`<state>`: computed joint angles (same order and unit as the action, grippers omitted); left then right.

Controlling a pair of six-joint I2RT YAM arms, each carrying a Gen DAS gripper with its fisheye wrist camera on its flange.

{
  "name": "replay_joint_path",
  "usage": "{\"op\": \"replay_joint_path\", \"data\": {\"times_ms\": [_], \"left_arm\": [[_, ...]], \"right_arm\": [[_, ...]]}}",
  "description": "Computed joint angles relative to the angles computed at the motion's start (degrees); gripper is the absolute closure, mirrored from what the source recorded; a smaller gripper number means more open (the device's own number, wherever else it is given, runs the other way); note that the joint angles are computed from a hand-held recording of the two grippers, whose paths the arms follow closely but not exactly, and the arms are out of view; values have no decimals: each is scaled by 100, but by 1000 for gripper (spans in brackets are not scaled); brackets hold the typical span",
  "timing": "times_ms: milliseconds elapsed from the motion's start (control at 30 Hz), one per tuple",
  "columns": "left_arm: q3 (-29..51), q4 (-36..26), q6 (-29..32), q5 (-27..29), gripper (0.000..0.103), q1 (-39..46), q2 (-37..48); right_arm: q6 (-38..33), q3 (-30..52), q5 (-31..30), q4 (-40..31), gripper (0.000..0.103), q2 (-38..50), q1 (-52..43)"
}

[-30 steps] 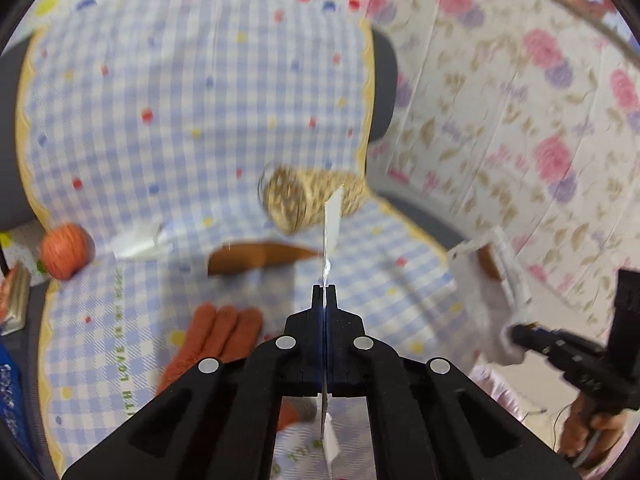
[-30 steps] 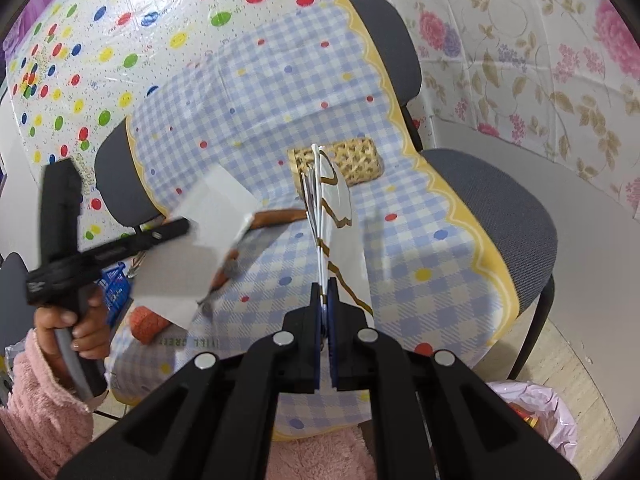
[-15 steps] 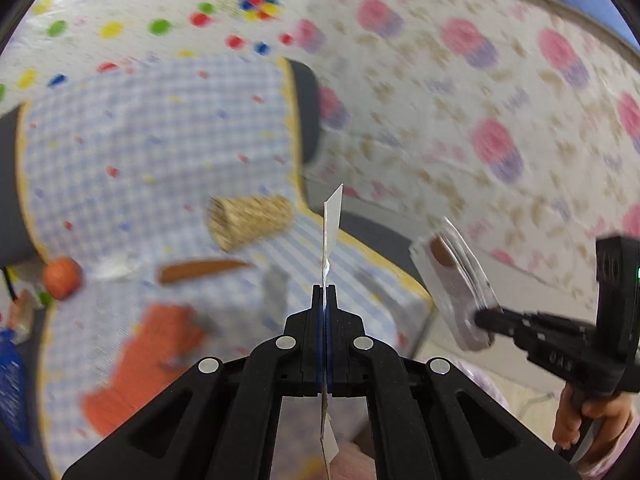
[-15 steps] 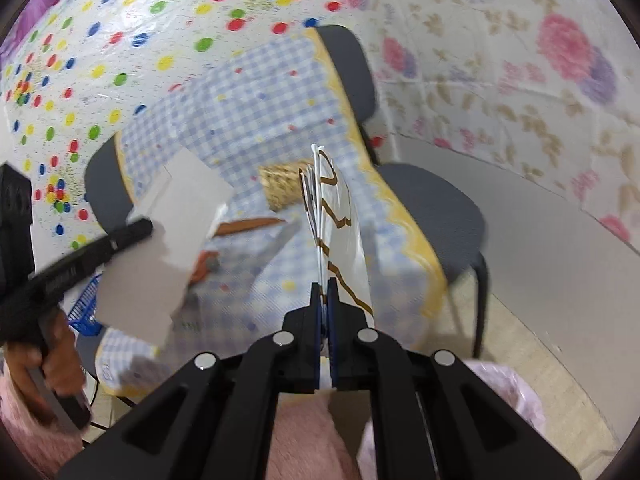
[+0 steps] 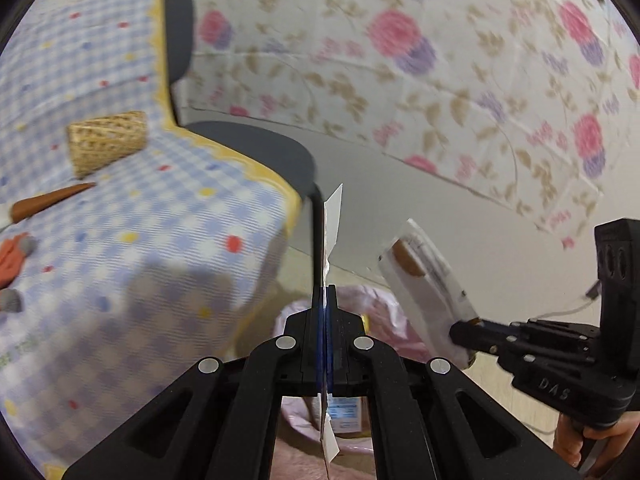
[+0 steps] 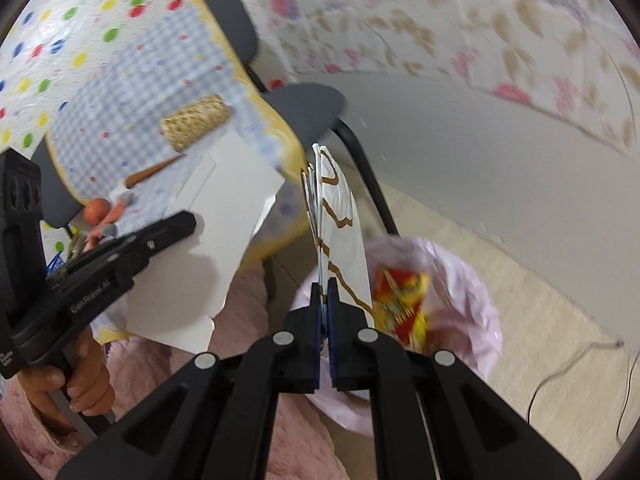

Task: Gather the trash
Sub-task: 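Carry both held items to the pink bin and open both tools, then grasp the orange knitted glove with the left tool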

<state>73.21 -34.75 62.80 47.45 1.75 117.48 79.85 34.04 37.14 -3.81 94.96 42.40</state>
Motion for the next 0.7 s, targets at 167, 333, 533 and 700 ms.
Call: {"op": "replay_joint_path", "data": {"times_ms": [167,333,533,700], "left_arm": [[61,-9,-228,-285,101,-381,216],[185,174,-593,-526,84,-633,432],[325,447,-804,-455,59,-393,358],[718,416,-922,-406,57,36,361]], "right_arm": [[288,-461,-205,519,99,104,-122],[243,-790,-492,1098,81,252,-415],[334,-754,-145,442,68,-225,-382],[-198,-223,403,-456,68,-718,-309]]}}
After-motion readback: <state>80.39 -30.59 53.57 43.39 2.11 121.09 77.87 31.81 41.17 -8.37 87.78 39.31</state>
